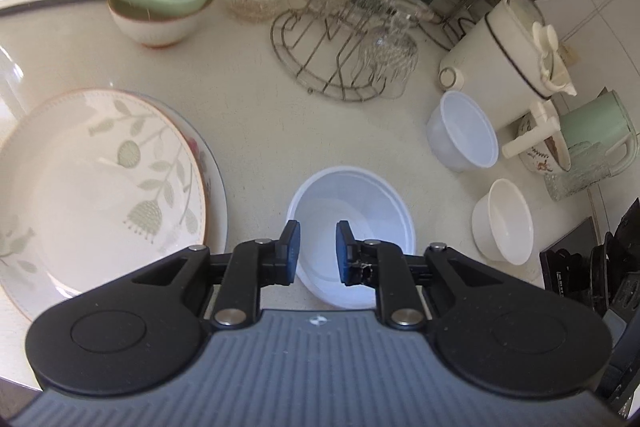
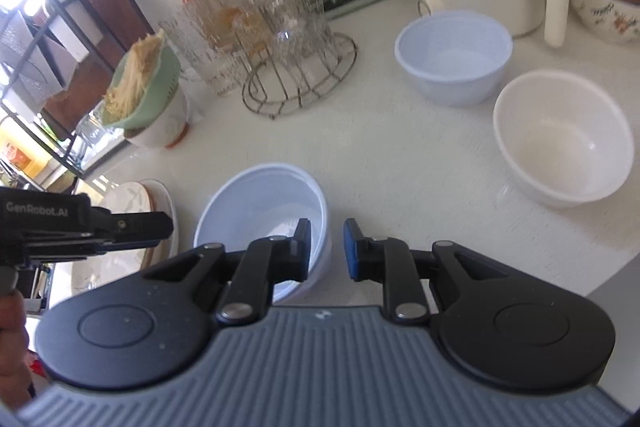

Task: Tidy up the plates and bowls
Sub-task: 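Carry the plastic bowl with both grippers toward the plate stack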

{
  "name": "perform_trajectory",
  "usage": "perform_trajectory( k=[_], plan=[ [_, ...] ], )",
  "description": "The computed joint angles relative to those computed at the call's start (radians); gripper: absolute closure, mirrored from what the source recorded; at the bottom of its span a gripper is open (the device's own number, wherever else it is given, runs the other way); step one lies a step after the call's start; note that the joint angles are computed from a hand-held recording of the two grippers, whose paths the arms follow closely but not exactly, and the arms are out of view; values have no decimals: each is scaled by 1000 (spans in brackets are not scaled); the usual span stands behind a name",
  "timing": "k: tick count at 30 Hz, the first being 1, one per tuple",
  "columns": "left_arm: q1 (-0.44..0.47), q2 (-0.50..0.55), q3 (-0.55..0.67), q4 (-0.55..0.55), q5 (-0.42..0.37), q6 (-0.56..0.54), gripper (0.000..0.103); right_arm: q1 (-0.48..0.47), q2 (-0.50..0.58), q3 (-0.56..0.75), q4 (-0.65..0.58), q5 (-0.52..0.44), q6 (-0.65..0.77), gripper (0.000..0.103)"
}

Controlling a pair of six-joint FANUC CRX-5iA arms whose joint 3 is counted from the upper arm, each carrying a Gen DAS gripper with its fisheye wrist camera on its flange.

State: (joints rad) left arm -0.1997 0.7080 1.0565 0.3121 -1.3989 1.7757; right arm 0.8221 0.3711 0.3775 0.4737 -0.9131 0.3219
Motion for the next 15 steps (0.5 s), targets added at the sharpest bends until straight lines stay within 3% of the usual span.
perform_trajectory(
  k=[4,8,15],
  plan=[
    [-19,-38,-10,-36,23,-5,82,7,-45,-50,70,32,-8,81],
    [-55,-129,-102,-99,101,-1,82,8,-98,-104,116,87,31,81],
    [-127,-282,-211,-236,146,135,82,15,-195,-172,137,157,154,82]
  ],
)
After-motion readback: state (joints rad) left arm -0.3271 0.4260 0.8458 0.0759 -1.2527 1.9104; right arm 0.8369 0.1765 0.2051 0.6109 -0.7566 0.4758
